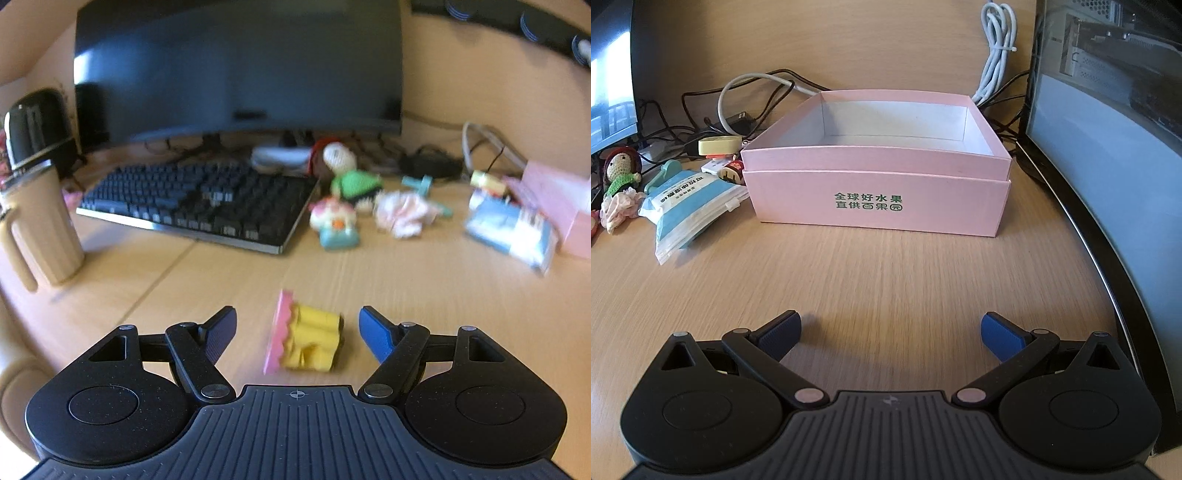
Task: Organize objects
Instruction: 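Grasp the yellow-pink toy with the left gripper while the right gripper grasps the pig figurine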
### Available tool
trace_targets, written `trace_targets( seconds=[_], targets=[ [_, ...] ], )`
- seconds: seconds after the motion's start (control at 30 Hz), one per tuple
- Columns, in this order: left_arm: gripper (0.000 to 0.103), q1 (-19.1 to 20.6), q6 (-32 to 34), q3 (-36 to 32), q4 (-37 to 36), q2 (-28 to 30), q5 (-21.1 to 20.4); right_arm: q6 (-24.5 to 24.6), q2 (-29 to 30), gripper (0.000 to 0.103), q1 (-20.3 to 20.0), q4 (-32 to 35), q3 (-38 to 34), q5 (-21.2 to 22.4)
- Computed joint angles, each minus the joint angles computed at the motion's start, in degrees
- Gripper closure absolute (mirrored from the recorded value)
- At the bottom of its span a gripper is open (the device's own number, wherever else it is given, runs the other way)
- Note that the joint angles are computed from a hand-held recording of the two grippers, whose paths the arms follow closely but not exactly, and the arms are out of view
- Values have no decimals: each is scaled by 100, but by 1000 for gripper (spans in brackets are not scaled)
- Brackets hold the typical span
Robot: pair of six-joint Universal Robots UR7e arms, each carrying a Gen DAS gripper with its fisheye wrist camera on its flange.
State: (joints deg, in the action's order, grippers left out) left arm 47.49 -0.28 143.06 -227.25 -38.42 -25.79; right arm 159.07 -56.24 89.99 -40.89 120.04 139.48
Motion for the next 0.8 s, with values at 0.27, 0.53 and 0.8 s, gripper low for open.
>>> trace_targets(
  seconds=[0.27, 0.53, 0.8],
  targets=[
    [27, 190, 213, -175, 137, 103, -212, 172, 109, 0, 154, 784, -388, -27],
    [54, 369, -113, 210, 689, -753, -748, -1091, 1135, 0, 1053, 1254, -1805, -1082],
    [54, 532, 195, 815, 1361, -2449, -1215, -1374, 3287, 25, 1318, 2908, -4997, -1698]
  ],
)
